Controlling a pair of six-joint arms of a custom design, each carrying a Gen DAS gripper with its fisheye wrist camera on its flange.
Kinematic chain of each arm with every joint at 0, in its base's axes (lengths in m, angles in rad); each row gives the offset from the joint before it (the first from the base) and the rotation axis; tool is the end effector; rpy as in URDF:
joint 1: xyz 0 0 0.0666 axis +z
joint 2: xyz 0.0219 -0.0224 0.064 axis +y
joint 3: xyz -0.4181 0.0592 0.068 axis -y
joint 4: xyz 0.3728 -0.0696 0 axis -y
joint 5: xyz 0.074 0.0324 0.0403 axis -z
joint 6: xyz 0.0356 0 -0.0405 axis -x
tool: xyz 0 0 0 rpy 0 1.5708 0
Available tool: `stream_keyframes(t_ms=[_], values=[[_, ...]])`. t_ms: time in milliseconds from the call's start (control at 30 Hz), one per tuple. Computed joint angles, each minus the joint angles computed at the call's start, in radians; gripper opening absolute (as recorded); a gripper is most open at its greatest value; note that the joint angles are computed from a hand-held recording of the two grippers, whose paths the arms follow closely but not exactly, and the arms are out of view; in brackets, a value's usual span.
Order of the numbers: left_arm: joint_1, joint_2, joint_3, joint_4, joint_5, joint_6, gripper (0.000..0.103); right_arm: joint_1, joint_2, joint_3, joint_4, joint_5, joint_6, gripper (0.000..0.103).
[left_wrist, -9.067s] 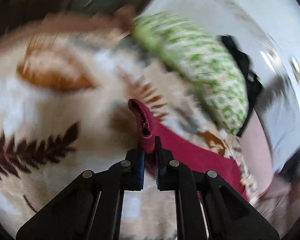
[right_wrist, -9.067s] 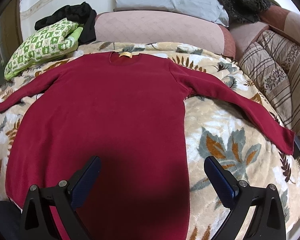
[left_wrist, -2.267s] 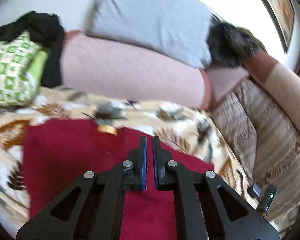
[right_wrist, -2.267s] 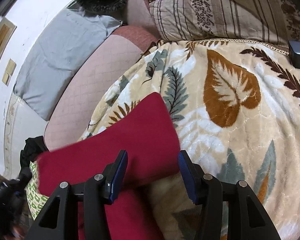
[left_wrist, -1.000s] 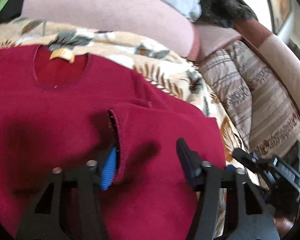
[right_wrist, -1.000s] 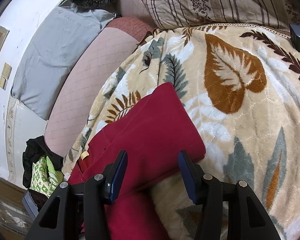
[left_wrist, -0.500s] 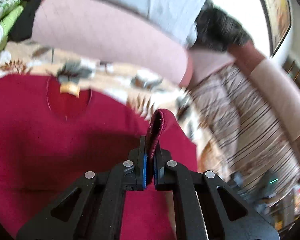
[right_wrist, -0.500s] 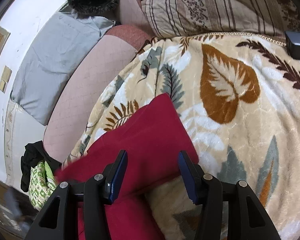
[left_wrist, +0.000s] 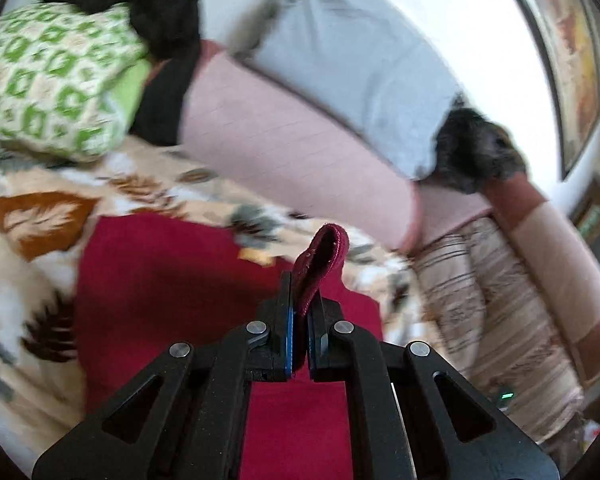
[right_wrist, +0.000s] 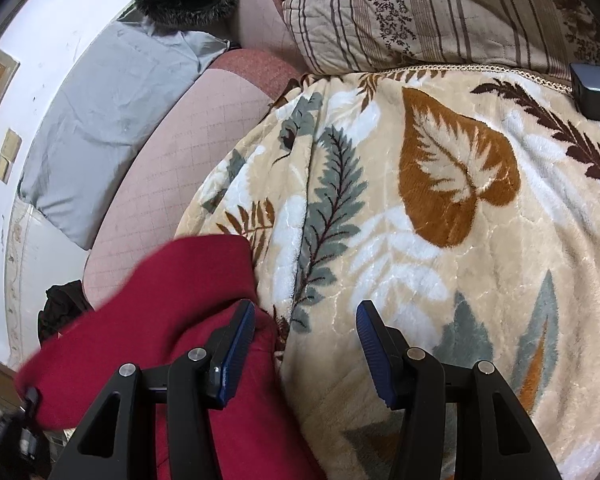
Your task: Fold small clothes
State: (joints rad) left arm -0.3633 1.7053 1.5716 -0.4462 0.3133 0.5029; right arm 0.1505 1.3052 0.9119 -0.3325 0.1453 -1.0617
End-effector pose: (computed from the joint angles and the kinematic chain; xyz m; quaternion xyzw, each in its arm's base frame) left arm 0.5614 -0.2256 0.4268 0.0134 0.8720 -0.3217 0.3686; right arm 0.3999 0.0550 0.3364 0.4270 0.8038 0.1786 0.3738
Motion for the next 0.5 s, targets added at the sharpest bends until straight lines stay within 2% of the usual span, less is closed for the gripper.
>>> stream_keyframes(t_ms=[167,267,333,500], values=[[0.038,0.021,-0.050,0.010,-0.040,0.034,0.003,0.004,0.006,0.006,-0.010,0.007,0.007,0.051],[0.049,0.032,-0.068,0.013,-0.074,0.027,0.003,0.007,0.011,0.011,-0.015,0.012,0.013,0.051],[0.049,0.052,-0.061,-0.024,-0.118,-0.014,0.004,0.010,0.016,0.015,-0.017,0.015,0.017,0.051],[0.071,0.113,-0.023,-0.150,-0.177,-0.007,0.004,0.029,0.031,0.038,-0.039,0.039,0.068,0.051]])
